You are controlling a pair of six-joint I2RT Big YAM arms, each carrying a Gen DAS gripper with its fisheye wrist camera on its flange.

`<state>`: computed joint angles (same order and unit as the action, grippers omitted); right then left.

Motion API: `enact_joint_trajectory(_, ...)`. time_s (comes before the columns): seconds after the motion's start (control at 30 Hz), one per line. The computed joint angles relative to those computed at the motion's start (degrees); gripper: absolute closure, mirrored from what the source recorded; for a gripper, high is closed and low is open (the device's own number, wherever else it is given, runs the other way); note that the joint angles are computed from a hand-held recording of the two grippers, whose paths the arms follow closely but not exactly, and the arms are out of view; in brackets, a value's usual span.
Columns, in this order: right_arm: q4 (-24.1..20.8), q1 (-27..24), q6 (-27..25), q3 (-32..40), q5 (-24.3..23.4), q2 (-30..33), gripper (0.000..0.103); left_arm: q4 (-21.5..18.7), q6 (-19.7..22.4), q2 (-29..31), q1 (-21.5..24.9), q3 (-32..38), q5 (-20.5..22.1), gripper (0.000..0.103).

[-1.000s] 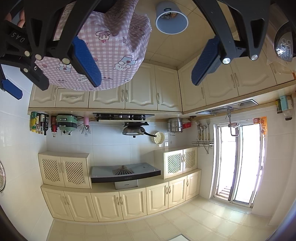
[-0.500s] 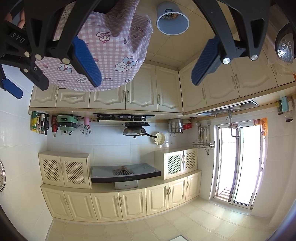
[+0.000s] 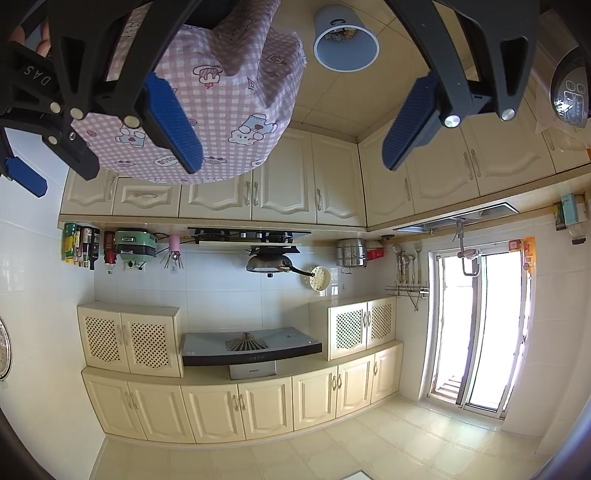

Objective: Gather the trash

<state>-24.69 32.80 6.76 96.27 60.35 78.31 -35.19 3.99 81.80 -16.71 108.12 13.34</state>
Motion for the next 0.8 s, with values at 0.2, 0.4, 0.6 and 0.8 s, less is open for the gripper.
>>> enact_joint_trajectory(0.2, -0.03, 0.07, -0.01, 0.17, 0.11, 0.13, 0.008, -0.12, 0.0, 0.05, 0.02, 0.08, 0.0, 0.007)
enact_joint_trajectory(0.4, -0.2, 0.14, 0.12, 0.25, 0.17, 0.18, 0.008, -0.13, 0.02, 0.03, 0.09, -0.02, 0.01, 0.007)
enact_joint_trajectory(0.6, -0.27, 0.1, 0.26, 0.3, -0.02, 0.21, 0.008, -0.13, 0.06, 0.06, 0.17, 0.02, 0.1, 0.007)
enact_joint_trajectory(0.8, -0.62, -0.23, 0.45, 0.35, -0.71, 0.15, 0.008, -0.21, 0.04, 0.07, 0.12, 0.07, 0.08, 0.007)
